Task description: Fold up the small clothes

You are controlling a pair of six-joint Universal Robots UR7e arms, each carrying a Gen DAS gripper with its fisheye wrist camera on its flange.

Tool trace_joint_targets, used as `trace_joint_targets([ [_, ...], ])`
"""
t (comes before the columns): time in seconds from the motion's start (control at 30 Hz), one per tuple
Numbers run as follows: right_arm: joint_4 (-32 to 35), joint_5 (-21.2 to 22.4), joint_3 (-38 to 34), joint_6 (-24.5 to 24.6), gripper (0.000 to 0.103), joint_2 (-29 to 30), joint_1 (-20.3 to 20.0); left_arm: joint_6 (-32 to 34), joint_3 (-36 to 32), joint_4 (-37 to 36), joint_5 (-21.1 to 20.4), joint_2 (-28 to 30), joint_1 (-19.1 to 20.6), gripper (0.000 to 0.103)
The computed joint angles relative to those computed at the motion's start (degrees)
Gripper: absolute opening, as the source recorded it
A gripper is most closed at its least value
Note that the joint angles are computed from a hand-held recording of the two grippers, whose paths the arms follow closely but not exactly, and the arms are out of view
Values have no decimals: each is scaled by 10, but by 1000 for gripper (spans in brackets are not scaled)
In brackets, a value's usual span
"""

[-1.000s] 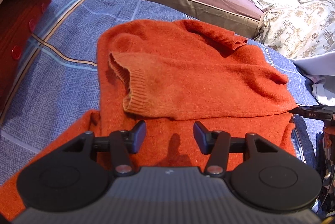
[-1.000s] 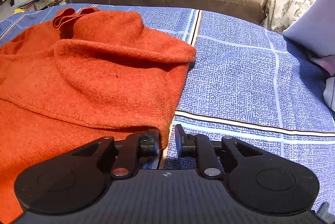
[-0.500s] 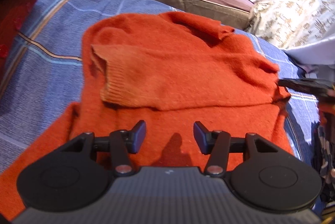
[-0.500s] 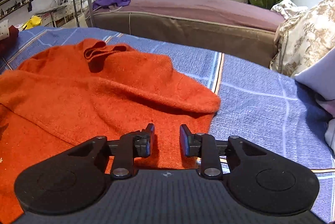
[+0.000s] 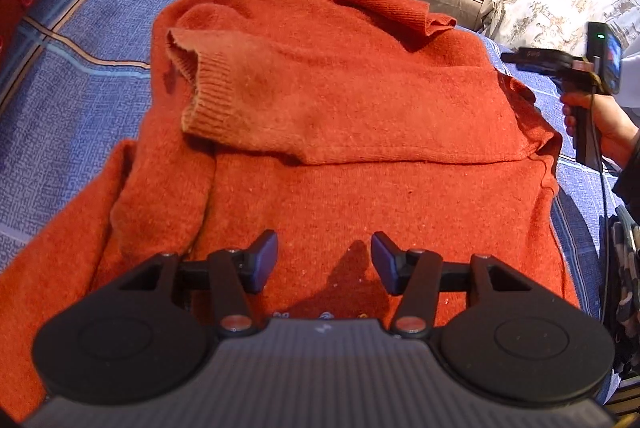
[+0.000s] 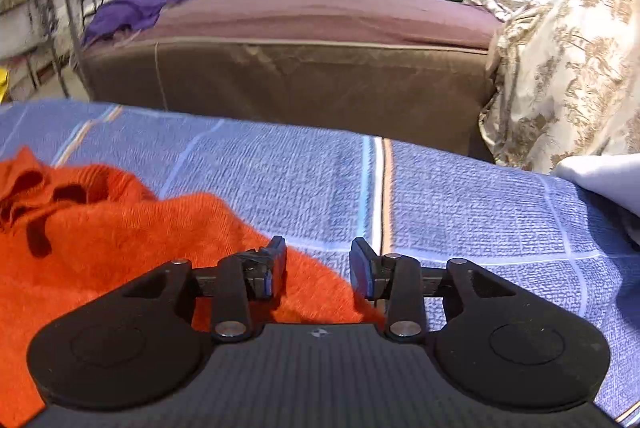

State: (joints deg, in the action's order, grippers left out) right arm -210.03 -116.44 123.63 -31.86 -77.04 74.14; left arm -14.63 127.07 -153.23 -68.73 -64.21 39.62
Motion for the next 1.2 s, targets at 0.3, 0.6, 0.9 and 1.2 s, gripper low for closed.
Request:
trace_joint_targets([
  [0.3, 112, -9, 146, -37, 77, -131, 14, 3, 1, -15, 4, 11, -8, 57],
  [0.6, 166, -33, 167, 62, 80, -171, 35, -24, 42, 2, 35, -59, -25, 62],
  [0.9, 111, 52, 223, 67, 103, -173, 123, -30, 112, 18, 191, -177, -52, 62],
  [1.2, 61, 42, 282, 201, 103, -131, 152, 109, 63, -56, 131, -66, 2, 62],
])
